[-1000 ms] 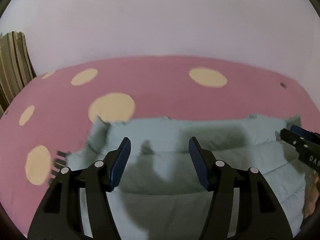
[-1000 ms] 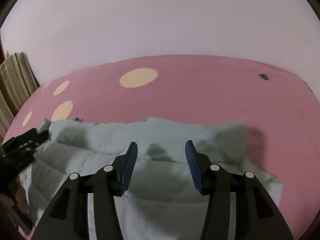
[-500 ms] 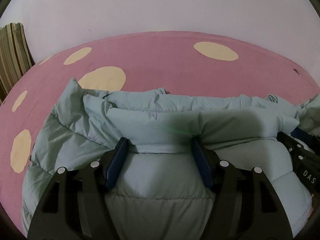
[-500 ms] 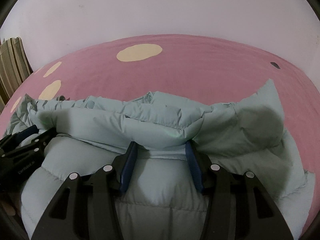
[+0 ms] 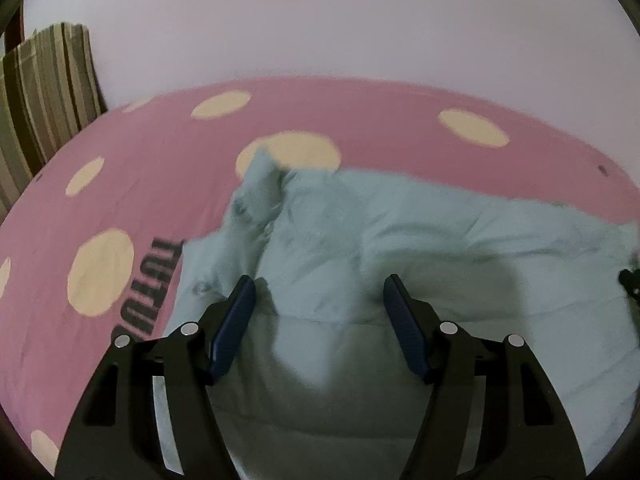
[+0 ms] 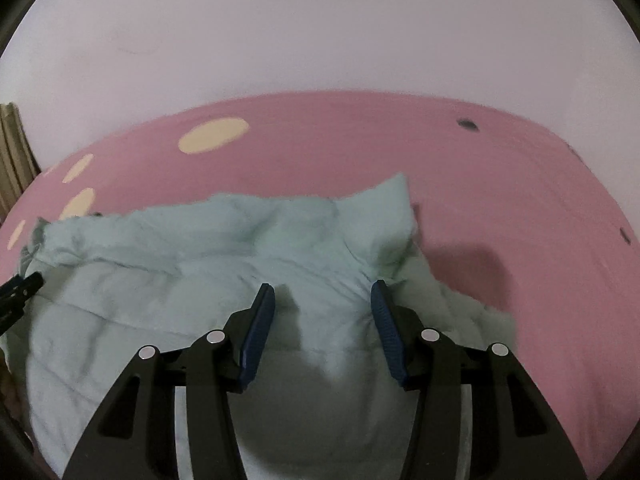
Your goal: Fold large clothes
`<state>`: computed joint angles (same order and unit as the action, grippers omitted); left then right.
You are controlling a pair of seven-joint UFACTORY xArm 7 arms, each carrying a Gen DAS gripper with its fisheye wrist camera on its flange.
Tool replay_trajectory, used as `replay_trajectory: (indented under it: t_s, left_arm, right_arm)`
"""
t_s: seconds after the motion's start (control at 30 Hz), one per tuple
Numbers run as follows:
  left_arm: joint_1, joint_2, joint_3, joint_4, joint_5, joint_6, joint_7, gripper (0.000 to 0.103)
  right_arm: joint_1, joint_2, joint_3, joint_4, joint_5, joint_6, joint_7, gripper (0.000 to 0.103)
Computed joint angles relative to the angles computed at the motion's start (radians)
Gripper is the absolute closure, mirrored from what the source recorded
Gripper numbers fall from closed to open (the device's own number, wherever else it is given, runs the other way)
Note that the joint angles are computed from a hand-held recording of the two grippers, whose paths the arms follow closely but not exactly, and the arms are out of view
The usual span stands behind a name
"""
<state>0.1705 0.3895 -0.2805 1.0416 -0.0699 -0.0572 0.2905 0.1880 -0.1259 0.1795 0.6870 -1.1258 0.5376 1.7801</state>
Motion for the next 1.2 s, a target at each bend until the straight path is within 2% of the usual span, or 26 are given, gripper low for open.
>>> replay_trajectory:
  t_s: [0.13,0.3,0.4,0.53,0.6,0.67,0.7,0.8,0.87,0.9,0.93,1.0,1.1,1.17,1.2]
  left_arm:
    - [-0.066,0.034,0.07,0.002,0.032,-0.049,-0.015,0.035]
    - [-0.028,0.087,0.036,0.043,0.063,-0.048,-0.034,0.033]
    - [-0.017,0.1,0.027,0.049,0.077,-0.05,-0.042,0.032]
    - [-0.084,0.089,0.095,0.053,0.084,-0.037,-0.061,0.032]
    - [-0.067,0.073,0.079,0.041,0.085,-0.032,-0.061,0.032]
    - [-0.05,0.046,0.068,0.024,0.082,-0.015,-0.06,0.026]
    - [-0.023,0.031,0.044,0.011,0.079,-0.01,-0.051,0.024]
    - [0.157,-0.019,-0.116,-0.052,0.058,-0.014,0.015,0.02]
    - [0.278,-0.038,-0.221,-0.081,0.03,-0.004,0.053,0.02]
    - [0.367,-0.047,-0.296,-0.099,0.002,0.006,0.076,0.019]
    - [0.415,-0.054,-0.335,-0.108,-0.025,0.016,0.091,0.017]
    - [0.564,-0.052,-0.457,-0.124,-0.098,0.054,0.134,0.015]
    - [0.682,-0.04,-0.54,-0.132,-0.183,0.097,0.192,0.014]
    - [0.708,-0.027,-0.552,-0.126,-0.217,0.13,0.224,0.011]
    - [0.711,-0.022,-0.551,-0.12,-0.229,0.151,0.238,0.011]
  right_arm:
    - [-0.005,0.062,-0.014,0.013,-0.045,-0.021,0.025,0.052]
    - [0.006,0.108,-0.05,0.028,-0.152,-0.062,0.135,0.05]
    - [0.014,0.11,-0.058,0.028,-0.175,-0.07,0.163,0.05]
    - [0.024,0.111,-0.06,0.039,-0.127,-0.054,0.116,0.05]
    - [0.022,0.103,-0.063,0.035,-0.127,-0.055,0.109,0.049]
    - [0.025,0.087,-0.059,0.033,-0.086,-0.041,0.075,0.048]
    - [0.026,0.067,-0.055,0.025,-0.062,-0.033,0.058,0.044]
    - [0.021,-0.012,-0.033,-0.022,-0.061,-0.031,0.089,0.034]
    - [0.016,-0.07,-0.011,-0.058,-0.046,-0.015,0.095,0.032]
    - [0.012,-0.103,-0.003,-0.084,-0.03,-0.018,0.087,0.032]
    - [0.007,-0.134,0.006,-0.109,-0.01,-0.018,0.079,0.032]
    - [-0.007,-0.179,0.024,-0.149,0.03,-0.019,0.062,0.029]
    - [-0.026,-0.238,0.034,-0.222,0.104,-0.05,0.045,0.027]
    - [-0.042,-0.254,0.046,-0.249,0.144,-0.059,0.032,0.027]
    - [-0.054,-0.253,0.053,-0.258,0.156,-0.066,0.029,0.024]
